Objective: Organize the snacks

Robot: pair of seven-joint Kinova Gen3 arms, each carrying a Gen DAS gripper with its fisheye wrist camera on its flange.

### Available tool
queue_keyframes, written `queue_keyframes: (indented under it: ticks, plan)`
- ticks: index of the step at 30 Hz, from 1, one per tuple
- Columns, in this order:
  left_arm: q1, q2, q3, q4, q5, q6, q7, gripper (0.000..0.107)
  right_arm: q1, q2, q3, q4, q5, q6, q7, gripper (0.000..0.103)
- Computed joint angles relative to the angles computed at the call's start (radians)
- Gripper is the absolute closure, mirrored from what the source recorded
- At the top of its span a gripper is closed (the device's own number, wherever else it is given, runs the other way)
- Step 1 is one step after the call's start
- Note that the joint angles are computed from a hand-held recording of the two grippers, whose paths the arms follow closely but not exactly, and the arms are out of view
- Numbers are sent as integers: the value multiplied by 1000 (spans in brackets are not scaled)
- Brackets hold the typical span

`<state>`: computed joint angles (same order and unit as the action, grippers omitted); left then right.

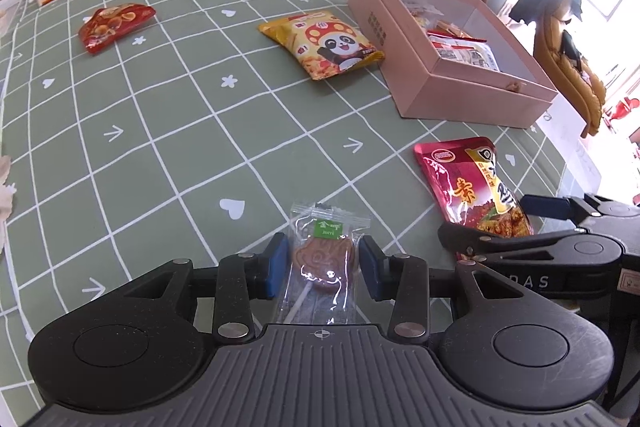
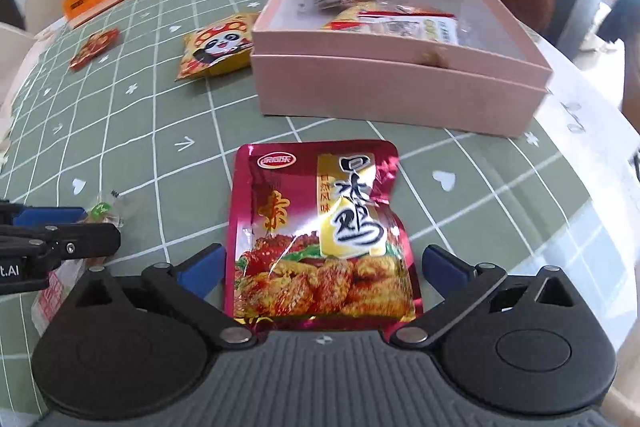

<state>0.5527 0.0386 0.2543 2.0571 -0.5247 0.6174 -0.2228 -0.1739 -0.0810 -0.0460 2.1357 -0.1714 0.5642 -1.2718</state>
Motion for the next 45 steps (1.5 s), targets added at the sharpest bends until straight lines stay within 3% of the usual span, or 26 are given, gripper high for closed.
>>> queue_keyframes:
  ticks: [4,9,15,19,22,26,32,37,38,39,41,42,43,45]
  plan:
    - [24,4,17,15,-68,-4,-31,62,-2,-14,22,39,-59,-54,82,0]
    - [71,23,25,17,-162,18,16,55,-8,-35,29,83,-90,-114,102,0]
    - [65,15,13,12,-103,8,-49,55,-15,-40,39,93,-104,-128,118,0]
    - [62,-1,12,39,-123,-22,6,55,-17,-48,41,106,-105,-144,117,0]
    - [55,-12,17,61,-147,-48,45,55,-39,-45,69,115,-152,-162,182,0]
    - [37,-14,24,55,-115,-49,9,55,-46,-27,79,101,-200,-158,249,1]
    - [64,7,39,37,-166,-2,37,55,-13,-48,66,37,-187,-21,278,34]
    - [91,24,30,16,-178,35,50,56,15,-82,100,18,-218,57,320,45]
    - [93,28,36,13,-188,48,61,57,22,-90,101,21,-217,60,320,53]
    - [113,39,32,4,-213,78,88,66,24,-98,116,22,-231,73,336,61]
    - [133,49,31,-1,-240,100,115,66,34,-113,145,18,-263,103,363,64]
    - [142,52,29,0,-252,105,128,66,41,-121,148,19,-264,107,368,75]
    - [148,54,28,0,-261,106,140,66,47,-123,150,17,-262,112,370,79]
    - [156,56,25,1,-269,106,152,66,55,-129,157,24,-263,108,381,79]
